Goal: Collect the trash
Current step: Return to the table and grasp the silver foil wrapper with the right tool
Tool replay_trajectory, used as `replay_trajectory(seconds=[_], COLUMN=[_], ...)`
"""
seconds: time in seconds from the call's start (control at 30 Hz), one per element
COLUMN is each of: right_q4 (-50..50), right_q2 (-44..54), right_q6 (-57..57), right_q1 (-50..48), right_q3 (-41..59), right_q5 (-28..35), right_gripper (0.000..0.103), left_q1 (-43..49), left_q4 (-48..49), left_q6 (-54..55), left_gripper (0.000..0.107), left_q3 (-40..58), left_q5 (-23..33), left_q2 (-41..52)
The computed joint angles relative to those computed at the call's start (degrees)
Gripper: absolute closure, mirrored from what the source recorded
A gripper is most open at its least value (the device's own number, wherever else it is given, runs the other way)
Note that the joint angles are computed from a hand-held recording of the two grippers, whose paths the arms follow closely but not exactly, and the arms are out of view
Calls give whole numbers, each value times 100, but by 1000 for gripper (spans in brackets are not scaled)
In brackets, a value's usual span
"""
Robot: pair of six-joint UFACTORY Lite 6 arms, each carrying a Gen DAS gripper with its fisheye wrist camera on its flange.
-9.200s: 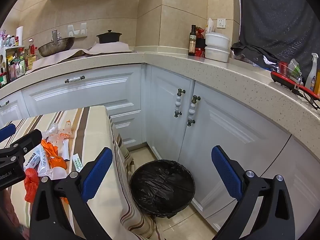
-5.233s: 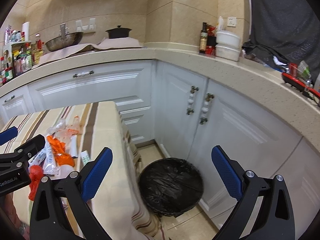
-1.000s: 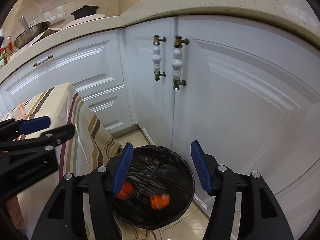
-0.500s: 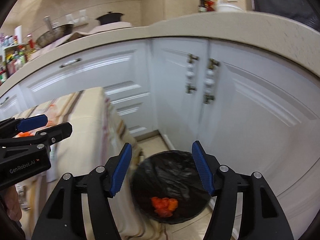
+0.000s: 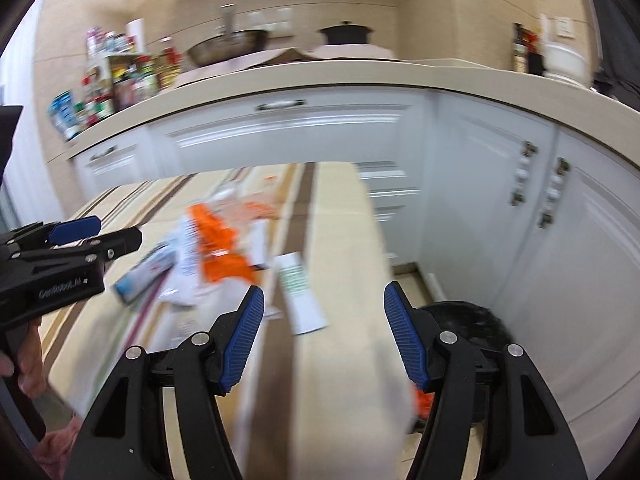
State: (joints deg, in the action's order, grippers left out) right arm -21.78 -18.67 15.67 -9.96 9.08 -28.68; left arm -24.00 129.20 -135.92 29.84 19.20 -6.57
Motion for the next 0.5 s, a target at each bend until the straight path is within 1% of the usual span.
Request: replay_trajectory(seconds=[0.07,0.13,0.17,0.23,0.3,0.5], right_q4=[625,1043,1328,1837,2198,2535], right_q2=[-23,-42,-26,27,69,659], right_q6=[-379,-595,-760,-1062,-1278,-1451], right_q1=[567,985,1227,1698,2026,2521], right_q3=[-92,-177,-218,-316,-405,-370], right_q5=[30,1,-15,-97,-183,-580], right_gripper=[42,42,42,42,42,42], left_q1=[397,759,866,1195,1365,1751], left_q4=[322,694,796,1302,1546,2701], left_q6=[-215,-464,-527,-892,-1067,-2100], left_gripper=[41,41,41,41,41,41], left_q3=[-347,-658,-757,-997,-1211,-1560], left_q5=[-81,-144,-173,-274,-271,-300], left_q2=[-340,-590,-669,-851,-1017,-1143])
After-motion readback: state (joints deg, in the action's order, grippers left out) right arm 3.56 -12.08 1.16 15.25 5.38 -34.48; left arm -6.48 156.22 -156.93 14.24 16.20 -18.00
